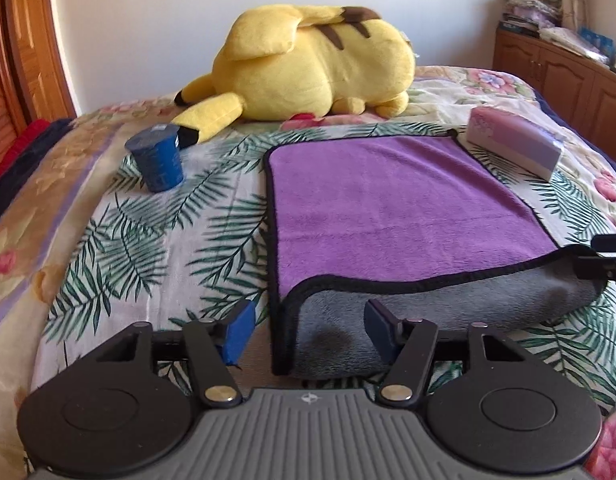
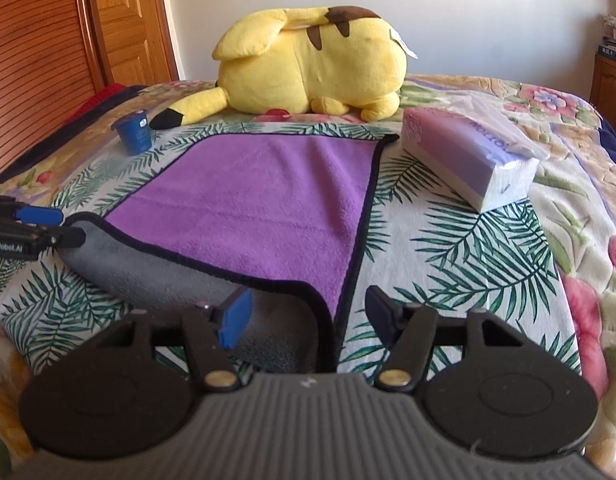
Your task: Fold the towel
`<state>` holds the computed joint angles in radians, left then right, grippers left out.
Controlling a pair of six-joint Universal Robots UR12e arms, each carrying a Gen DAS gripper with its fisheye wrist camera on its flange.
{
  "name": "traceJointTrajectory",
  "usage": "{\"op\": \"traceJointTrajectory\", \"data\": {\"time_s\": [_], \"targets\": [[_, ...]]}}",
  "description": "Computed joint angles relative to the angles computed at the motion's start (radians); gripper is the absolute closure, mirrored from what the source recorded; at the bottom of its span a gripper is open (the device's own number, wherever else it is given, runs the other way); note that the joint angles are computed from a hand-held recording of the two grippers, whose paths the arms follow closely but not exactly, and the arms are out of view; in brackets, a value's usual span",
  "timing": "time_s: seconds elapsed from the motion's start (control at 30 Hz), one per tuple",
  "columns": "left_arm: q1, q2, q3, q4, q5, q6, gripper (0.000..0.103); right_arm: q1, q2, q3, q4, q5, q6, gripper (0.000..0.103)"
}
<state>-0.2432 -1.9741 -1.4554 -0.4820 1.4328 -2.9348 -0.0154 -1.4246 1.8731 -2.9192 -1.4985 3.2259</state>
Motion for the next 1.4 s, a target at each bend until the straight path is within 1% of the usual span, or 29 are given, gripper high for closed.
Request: {"op": "traceJointTrajectory", "data": {"time_s": [0.17,0.23,0.27,0.33,0.4,0.57,0.6,0.7,0.73,0.8,0.83,0.87,0.93,1.0,1.1,1.2,1.4], "targets": [[0.011,-0.005,0.005,-0.026,-0.019,-0.048,0.075,-0.007,-0.001,-0.002,0.036,0.025,0.014,0.046],[0.016,-0.004,0.006,-0.037,-0.041,-0.067,0.086,-0.010,-0.002,-0.003,0.049,0.038,0.021,0.049],[0.016,-0.003,0.005,-0.039,-0.048,-0.070,0.088,-0.012,-0.002,-0.003,0.055,0.047,0.023,0.051],[0.015,-0.002,0.003,-0.035,-0.050,-0.063,0.095,-0.014,-0.002,-0.004,0.067,0.056,0.026,0.054],[0.012,0.000,-0.001,-0.031,-0.044,-0.053,0.098,-0.015,-0.003,-0.003,0.073,0.067,0.028,0.057],[0.012,0.000,-0.001,-0.043,-0.040,-0.041,0.099,-0.018,-0.005,-0.002,0.072,0.088,0.029,0.070],[0.012,-0.001,-0.001,-0.046,-0.038,-0.039,0.099,-0.020,-0.006,-0.001,0.073,0.092,0.028,0.071],[0.011,-0.001,-0.002,-0.049,-0.037,-0.030,0.099,-0.018,-0.006,-0.002,0.072,0.081,0.032,0.077],[0.011,-0.001,-0.003,-0.048,-0.036,-0.027,0.102,-0.019,-0.005,-0.002,0.070,0.086,0.034,0.081],[0.008,-0.001,-0.002,-0.049,-0.027,-0.030,0.103,-0.020,-0.006,0.000,0.064,0.092,0.030,0.083],[0.007,-0.002,0.000,-0.047,-0.016,-0.040,0.103,-0.020,-0.006,0.000,0.061,0.094,0.025,0.086],[0.008,-0.002,0.000,-0.044,-0.022,-0.047,0.103,-0.019,-0.006,-0.001,0.061,0.093,0.022,0.094],[0.010,-0.001,-0.001,-0.038,-0.034,-0.049,0.103,-0.014,-0.004,-0.002,0.057,0.067,0.019,0.095],[0.010,0.000,-0.003,-0.029,-0.040,-0.043,0.103,-0.013,-0.004,-0.002,0.048,0.058,0.015,0.100],[0.009,0.003,-0.007,-0.011,-0.049,-0.042,0.103,-0.011,-0.002,-0.001,0.035,0.051,0.011,0.099],[0.014,0.004,-0.011,0.011,-0.075,-0.066,0.103,-0.011,-0.002,0.000,0.027,0.055,0.007,0.100],[0.018,0.006,-0.019,0.059,-0.092,-0.085,0.103,-0.014,-0.004,0.005,-0.014,0.065,0.011,0.100]]}}
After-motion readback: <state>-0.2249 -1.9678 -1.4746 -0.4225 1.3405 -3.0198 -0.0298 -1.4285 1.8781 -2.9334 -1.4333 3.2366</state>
